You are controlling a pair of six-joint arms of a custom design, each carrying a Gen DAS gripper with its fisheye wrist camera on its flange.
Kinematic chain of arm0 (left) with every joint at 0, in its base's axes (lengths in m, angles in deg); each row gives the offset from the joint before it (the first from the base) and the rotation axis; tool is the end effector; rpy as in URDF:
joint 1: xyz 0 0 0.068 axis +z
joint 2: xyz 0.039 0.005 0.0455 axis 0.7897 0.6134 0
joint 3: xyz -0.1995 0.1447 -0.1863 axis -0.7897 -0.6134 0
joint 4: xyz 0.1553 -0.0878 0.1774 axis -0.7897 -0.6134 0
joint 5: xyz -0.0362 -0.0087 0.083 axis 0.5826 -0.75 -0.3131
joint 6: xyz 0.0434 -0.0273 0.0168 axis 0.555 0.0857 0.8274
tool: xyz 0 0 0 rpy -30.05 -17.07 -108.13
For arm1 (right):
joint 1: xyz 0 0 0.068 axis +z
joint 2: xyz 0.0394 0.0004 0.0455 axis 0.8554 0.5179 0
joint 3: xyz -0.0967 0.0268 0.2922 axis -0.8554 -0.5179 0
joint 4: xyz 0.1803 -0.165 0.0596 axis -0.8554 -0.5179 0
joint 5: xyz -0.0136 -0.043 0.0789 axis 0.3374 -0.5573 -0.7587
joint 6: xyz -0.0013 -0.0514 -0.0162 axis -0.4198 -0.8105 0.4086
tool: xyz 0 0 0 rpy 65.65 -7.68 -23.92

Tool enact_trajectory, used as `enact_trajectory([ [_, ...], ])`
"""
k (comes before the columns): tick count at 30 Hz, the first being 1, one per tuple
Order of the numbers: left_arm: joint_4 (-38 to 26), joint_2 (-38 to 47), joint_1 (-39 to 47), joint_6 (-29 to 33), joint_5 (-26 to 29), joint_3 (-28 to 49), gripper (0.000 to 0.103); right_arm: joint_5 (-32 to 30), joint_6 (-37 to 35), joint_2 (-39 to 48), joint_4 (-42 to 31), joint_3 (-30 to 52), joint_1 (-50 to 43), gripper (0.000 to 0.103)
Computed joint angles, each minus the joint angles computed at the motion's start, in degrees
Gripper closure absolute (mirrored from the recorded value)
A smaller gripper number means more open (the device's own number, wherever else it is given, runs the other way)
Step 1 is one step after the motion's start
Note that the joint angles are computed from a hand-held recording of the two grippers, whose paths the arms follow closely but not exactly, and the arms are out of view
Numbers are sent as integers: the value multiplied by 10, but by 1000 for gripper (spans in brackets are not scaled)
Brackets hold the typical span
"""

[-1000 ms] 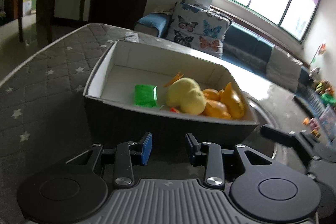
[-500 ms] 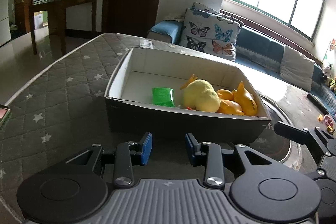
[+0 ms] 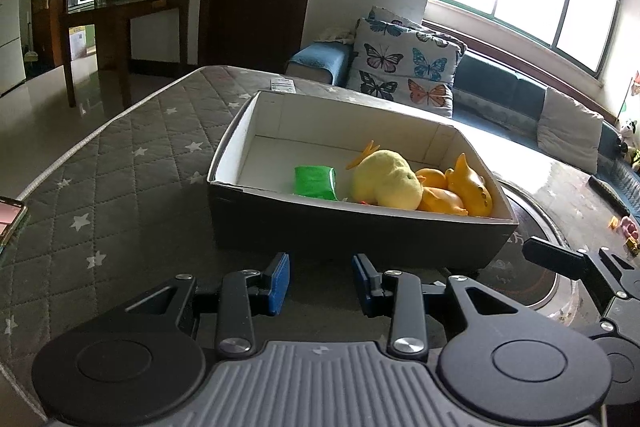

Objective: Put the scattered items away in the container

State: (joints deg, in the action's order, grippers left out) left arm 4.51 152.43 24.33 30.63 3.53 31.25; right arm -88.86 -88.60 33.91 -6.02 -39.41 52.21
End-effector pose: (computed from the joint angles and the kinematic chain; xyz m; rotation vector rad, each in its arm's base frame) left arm 0.2595 -0.1194 0.0806 -0.3502 2.2323 -0.0438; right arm 0.3269 -0.0160 0.1253 -0.6538 2.0131 0.4237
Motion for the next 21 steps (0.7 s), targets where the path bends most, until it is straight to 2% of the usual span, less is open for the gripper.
enact_trajectory([
  [21, -18, -5, -3, 16, -23, 18, 66, 7, 13, 5, -13, 19, 9, 0],
])
